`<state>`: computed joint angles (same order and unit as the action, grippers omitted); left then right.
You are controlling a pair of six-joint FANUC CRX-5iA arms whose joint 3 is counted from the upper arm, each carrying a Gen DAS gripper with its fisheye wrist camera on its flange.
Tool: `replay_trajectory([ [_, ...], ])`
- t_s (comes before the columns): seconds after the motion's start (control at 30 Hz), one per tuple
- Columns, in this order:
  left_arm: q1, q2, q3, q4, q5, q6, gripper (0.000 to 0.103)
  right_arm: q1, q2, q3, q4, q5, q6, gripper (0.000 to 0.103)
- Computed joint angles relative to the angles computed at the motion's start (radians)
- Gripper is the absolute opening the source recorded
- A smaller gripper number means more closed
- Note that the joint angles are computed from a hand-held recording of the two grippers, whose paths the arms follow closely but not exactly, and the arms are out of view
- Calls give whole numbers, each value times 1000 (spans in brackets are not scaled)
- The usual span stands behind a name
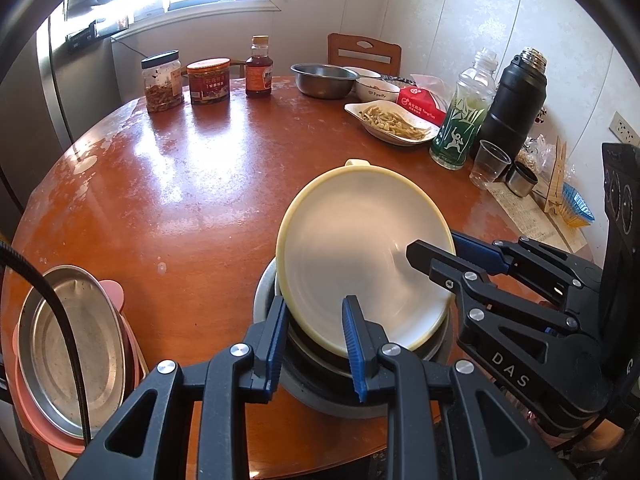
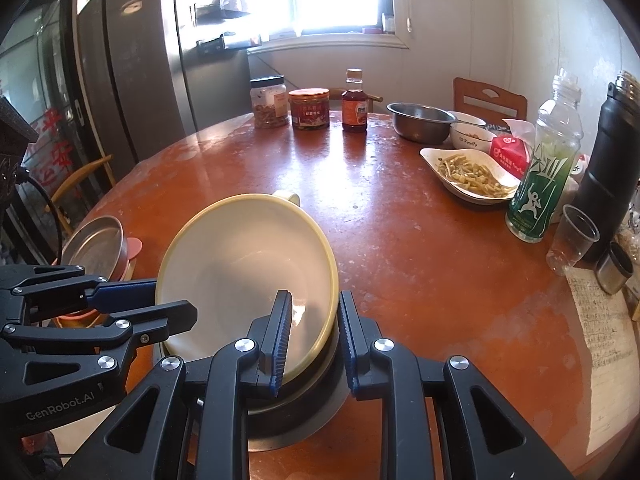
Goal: Organize plates and bowls
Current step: 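Lower the yellow bowl into the deep steel bowl with both grippers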
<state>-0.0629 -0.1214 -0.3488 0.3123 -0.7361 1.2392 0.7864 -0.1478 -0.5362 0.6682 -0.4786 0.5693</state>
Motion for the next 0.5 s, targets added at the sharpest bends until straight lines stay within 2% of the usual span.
replay_trajectory([
  [0.5, 4, -6, -13, 29, 2, -22, 33, 3, -6, 5, -29, -3, 17, 25],
])
